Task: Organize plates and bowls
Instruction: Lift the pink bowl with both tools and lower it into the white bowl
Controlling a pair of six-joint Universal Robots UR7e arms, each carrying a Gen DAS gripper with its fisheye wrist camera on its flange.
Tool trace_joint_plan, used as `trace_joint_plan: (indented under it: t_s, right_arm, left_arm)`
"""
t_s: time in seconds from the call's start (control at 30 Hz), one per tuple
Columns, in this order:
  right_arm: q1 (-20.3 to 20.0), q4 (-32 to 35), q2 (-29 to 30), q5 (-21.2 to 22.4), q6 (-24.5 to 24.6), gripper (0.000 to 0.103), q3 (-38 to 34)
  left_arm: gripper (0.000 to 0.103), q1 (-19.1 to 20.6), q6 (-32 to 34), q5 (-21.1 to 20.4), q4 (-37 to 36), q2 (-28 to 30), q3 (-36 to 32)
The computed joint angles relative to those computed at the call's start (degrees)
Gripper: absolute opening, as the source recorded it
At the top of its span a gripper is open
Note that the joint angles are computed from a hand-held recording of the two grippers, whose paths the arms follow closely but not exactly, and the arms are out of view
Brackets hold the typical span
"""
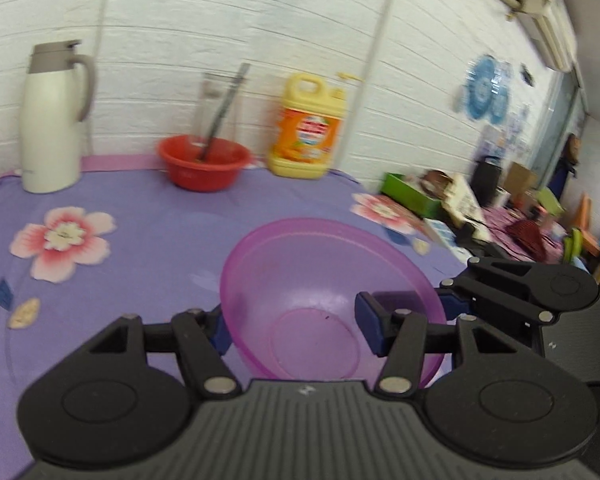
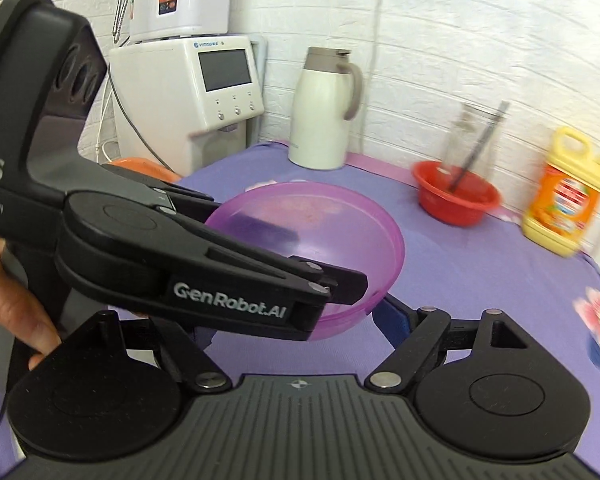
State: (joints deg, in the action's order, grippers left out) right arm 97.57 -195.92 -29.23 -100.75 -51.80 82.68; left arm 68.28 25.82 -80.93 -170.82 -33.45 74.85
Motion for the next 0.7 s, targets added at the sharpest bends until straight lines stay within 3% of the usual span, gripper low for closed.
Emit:
trace_joint_plan:
  t_s: [0.3,0.63,0.7]
  right_arm:
    - [-3.39,-9.38,-8.37,-5.37,1.77,0.103,17.74]
    - [-6.97,-15.16,-9.4,-3.53,1.67,0.103,23.75]
    - [-7.46,-14.71,-9.47,-3.08,2.69,0.103,23.61]
  left_arm:
    - [0.058,-4.36,-1.01,1.56,-3.64,0.3,11.37]
    - [0.058,-6.0,0.77,5.36,-4.81,1.6,13.74]
    - [0.065,-6.04,0.79,5.72,-5.01,1.7,13.85]
